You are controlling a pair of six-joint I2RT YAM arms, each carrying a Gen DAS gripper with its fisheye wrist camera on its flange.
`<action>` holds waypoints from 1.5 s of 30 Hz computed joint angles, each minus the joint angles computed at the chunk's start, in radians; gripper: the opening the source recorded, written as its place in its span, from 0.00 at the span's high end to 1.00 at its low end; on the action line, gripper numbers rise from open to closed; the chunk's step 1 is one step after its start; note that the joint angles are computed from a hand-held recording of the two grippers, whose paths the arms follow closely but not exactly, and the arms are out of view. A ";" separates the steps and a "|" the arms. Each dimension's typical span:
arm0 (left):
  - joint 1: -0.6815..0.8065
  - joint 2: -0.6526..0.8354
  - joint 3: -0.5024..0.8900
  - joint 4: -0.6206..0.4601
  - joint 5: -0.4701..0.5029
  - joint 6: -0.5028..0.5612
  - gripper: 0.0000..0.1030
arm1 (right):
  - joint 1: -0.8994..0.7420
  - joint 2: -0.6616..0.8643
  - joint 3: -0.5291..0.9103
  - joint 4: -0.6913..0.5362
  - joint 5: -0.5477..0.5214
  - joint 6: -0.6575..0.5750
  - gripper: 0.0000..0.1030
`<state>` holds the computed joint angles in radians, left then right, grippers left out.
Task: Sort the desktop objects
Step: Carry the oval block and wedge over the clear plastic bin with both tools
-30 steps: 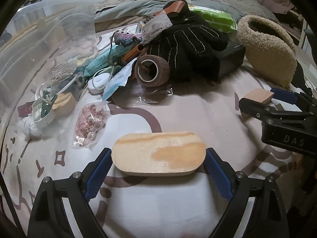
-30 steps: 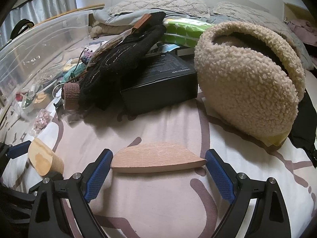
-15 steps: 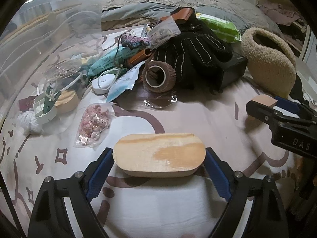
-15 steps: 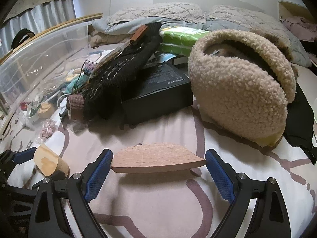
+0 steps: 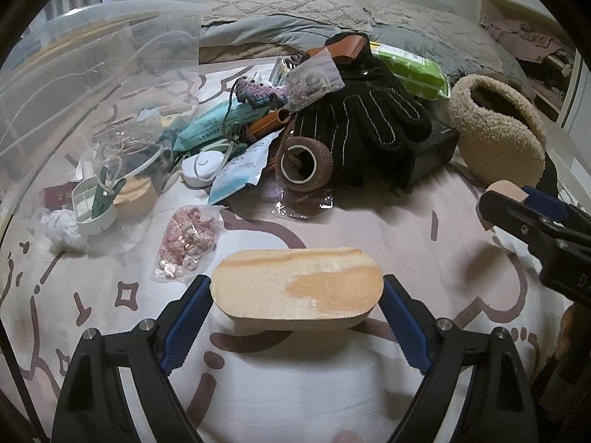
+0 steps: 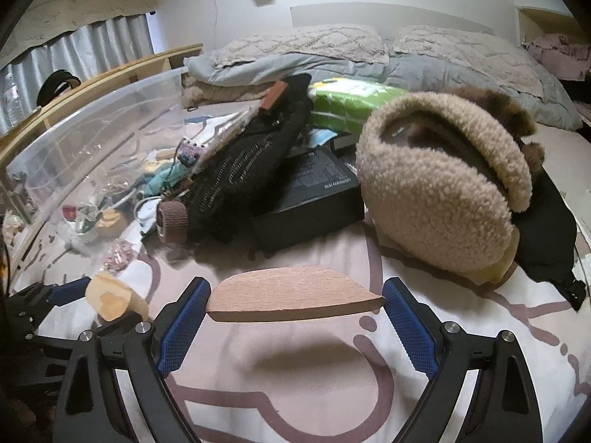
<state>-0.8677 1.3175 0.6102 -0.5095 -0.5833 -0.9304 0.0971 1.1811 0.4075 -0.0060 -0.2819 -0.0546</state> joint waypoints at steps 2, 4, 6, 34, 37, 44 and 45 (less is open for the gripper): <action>-0.002 -0.010 0.013 -0.022 -0.018 -0.001 0.12 | 0.000 -0.028 0.005 -0.020 0.000 -0.005 0.09; -0.001 -0.027 0.026 -0.047 -0.040 -0.003 0.12 | -0.001 -0.056 0.006 -0.026 0.007 -0.015 0.09; 0.006 -0.052 0.037 -0.061 -0.051 0.008 0.12 | -0.002 -0.089 0.009 -0.033 0.011 -0.023 0.09; 0.305 -0.151 0.421 -0.015 -0.132 0.474 0.12 | 0.034 -0.175 0.283 -0.245 -0.056 0.029 0.09; 0.396 -0.168 0.436 -0.003 -0.093 0.505 0.12 | 0.054 -0.169 0.325 -0.274 -0.049 0.016 0.09; 0.646 -0.223 0.419 -0.011 -0.017 0.593 0.12 | 0.130 -0.147 0.428 -0.336 -0.051 0.042 0.09; 0.678 -0.238 0.404 -0.007 -0.014 0.599 0.12 | 0.150 -0.140 0.441 -0.340 -0.046 0.050 0.09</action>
<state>-0.1895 1.0798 1.0146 -0.5167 -0.5977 -0.3313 0.2468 1.0412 0.8487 -0.3460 -0.3275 -0.0050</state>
